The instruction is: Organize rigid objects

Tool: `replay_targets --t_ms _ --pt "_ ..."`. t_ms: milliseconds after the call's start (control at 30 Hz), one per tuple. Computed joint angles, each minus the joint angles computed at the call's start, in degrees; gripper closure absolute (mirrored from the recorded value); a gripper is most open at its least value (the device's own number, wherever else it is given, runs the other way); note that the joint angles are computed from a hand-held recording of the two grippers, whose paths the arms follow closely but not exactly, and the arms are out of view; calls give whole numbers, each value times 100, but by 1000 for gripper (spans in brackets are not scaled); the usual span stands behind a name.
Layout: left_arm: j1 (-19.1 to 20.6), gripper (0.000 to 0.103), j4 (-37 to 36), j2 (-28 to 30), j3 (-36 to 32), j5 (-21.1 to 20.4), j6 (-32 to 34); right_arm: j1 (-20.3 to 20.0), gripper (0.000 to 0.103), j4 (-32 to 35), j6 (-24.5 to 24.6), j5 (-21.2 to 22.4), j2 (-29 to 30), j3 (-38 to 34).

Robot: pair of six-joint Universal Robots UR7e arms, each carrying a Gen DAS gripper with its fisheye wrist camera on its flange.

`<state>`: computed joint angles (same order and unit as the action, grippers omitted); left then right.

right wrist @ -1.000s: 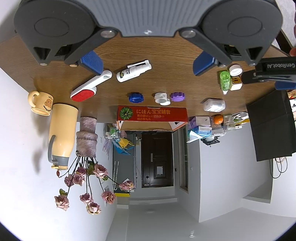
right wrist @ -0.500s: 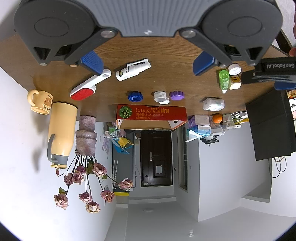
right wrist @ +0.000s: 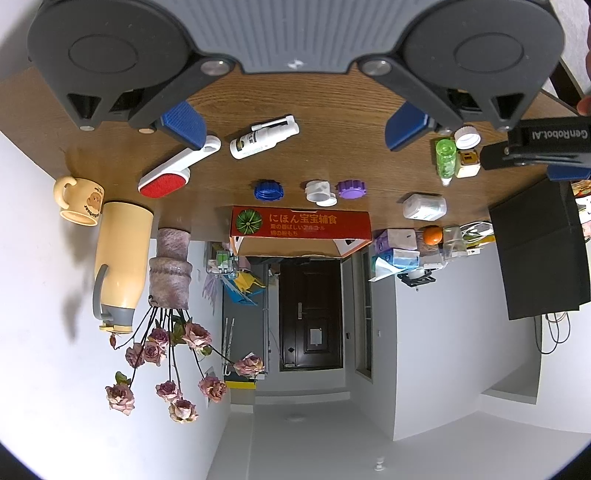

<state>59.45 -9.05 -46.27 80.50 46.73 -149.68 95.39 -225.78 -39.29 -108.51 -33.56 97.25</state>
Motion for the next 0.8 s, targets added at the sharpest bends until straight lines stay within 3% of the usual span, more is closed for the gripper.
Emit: replay_targets --t_ms 800 --pt "-33 0 -26 -10 5 -29 -12 -29 0 -26 -21 47 -21 47"
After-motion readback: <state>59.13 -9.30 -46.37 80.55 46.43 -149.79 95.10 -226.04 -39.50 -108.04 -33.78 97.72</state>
